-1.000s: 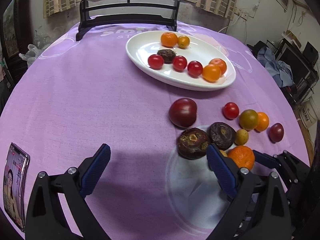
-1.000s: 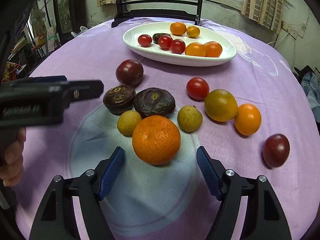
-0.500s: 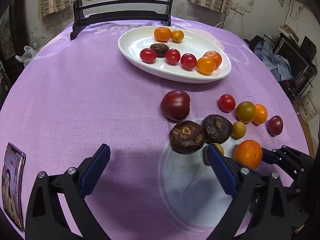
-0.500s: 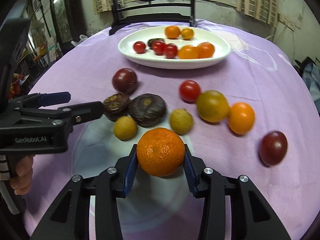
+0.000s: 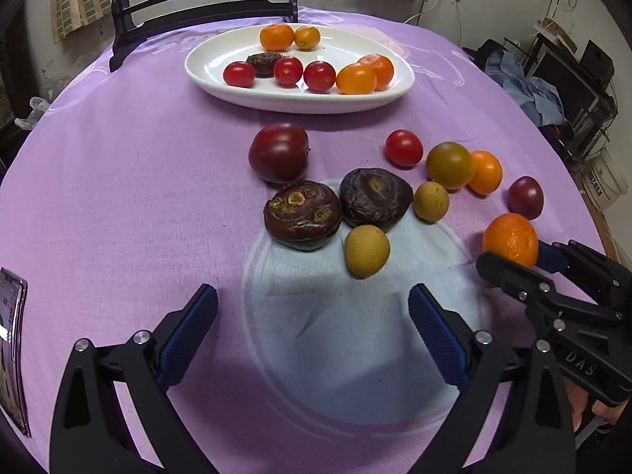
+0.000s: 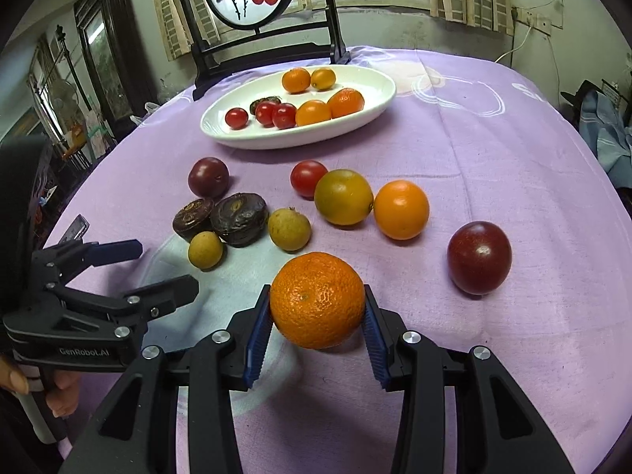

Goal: Organize fruits
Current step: 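Grasp a mandarin with the right tool while the left tool grasps a yellow-green fruit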

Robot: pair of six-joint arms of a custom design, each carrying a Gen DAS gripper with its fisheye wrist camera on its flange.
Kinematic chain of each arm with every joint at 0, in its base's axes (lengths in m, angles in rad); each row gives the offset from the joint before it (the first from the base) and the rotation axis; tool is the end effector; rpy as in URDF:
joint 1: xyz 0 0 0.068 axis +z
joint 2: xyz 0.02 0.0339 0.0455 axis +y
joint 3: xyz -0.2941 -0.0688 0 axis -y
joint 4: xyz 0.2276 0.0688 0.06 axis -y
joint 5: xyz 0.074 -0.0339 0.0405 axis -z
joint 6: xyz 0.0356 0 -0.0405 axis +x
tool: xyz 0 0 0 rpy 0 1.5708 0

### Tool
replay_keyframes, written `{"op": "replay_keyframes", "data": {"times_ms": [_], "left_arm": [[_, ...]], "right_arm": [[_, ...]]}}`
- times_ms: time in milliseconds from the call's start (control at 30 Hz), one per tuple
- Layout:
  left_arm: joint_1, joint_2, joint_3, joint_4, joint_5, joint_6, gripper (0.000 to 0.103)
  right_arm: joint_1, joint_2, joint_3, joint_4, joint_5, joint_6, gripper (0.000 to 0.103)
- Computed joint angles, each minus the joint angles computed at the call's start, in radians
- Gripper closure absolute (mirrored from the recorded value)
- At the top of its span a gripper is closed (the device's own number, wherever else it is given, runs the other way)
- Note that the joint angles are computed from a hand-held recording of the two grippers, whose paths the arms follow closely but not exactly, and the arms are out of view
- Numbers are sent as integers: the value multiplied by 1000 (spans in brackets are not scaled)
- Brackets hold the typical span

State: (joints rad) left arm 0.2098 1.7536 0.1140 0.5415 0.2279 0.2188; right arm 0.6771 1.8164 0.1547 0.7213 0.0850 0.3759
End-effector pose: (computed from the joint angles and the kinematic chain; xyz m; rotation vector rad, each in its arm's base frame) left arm 0.1652 0.0269 0.0748 0.0843 2.6284 -0.1593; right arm 0.1540 0.1199 0.0782 -0.3458 2.5131 0.3224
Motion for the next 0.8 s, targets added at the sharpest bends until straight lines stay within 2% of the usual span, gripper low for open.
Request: {"op": "replay_keyframes", "data": {"times_ms": [200, 333, 367, 400, 467, 500, 567, 667, 767, 800], "left_arm": [[-18, -38, -48, 36, -22, -38, 8], [-80, -28, -82, 101, -75, -68, 8], [-93, -18, -82, 112, -86, -74, 12], [-111, -8, -79, 118, -101, -84, 20], [-134, 13, -60, 104, -115, -102, 27], [-149, 25, -50, 98, -127, -115, 27], [-215, 37, -44, 118, -203, -151, 34], [-256, 21, 2, 44, -220, -185, 47], [-287, 28, 44, 4, -247, -237, 55], [-295, 29, 55, -5, -251, -250, 64]], "right_arm": [[-3, -30, -19, -7, 34, 1, 59], [-9, -43, -34, -2, 33, 2, 59], [-6, -47, -36, -1, 35, 2, 59], [-3, -51, -38, 0, 35, 2, 59], [5, -63, -47, 3, 37, 2, 59], [8, -65, -49, 5, 37, 1, 59], [13, -69, -52, 8, 37, 0, 59], [19, -71, -57, 13, 34, 2, 59], [18, -67, -59, 20, 29, 4, 59], [17, -67, -60, 22, 29, 5, 59]]}}
